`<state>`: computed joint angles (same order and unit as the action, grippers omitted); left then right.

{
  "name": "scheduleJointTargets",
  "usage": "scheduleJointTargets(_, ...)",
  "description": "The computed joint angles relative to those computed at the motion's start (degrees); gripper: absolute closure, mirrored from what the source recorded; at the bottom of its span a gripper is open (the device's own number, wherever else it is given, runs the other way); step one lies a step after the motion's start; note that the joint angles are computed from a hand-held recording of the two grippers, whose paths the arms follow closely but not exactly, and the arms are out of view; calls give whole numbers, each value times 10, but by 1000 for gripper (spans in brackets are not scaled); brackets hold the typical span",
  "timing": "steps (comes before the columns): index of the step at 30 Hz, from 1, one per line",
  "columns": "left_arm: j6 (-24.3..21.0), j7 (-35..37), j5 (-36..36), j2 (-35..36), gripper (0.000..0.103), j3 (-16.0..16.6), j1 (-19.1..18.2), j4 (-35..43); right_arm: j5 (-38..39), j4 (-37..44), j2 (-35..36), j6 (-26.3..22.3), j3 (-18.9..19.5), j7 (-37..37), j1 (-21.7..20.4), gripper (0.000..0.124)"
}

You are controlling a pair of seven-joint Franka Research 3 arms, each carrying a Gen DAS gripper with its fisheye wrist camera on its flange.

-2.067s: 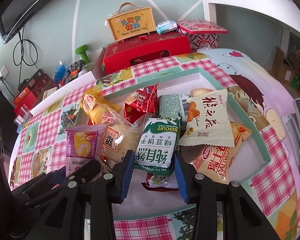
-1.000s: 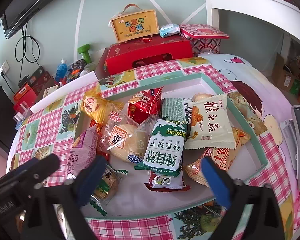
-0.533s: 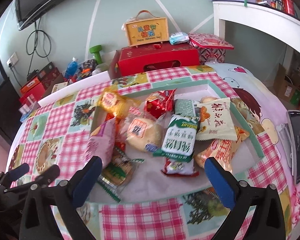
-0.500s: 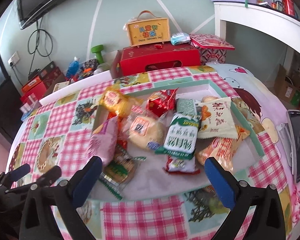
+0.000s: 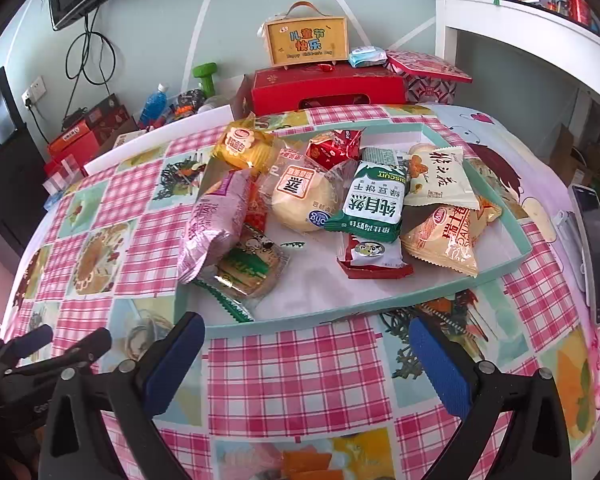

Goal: Organize snacks

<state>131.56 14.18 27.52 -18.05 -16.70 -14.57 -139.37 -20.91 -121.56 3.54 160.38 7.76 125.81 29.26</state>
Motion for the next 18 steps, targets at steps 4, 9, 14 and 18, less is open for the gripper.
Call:
scheduleJointTargets(4,11,0,3,0,9,2,2,-2,-7,9,10,-7,-2,-2,2,21)
scheduleJointTargets(9,18,-4,6,4,9,3,6,-5,-35,24,23,-28,-8,10,11,21)
scheduleJointTargets(14,25,-6,12,8,9,5,11,-8,-43,31,29,-30,-13,17,16,21)
scheduleJointTargets(18,29,-6,14,12,9,6,13,-8,-49,37,36,-38,-15,18,19,21)
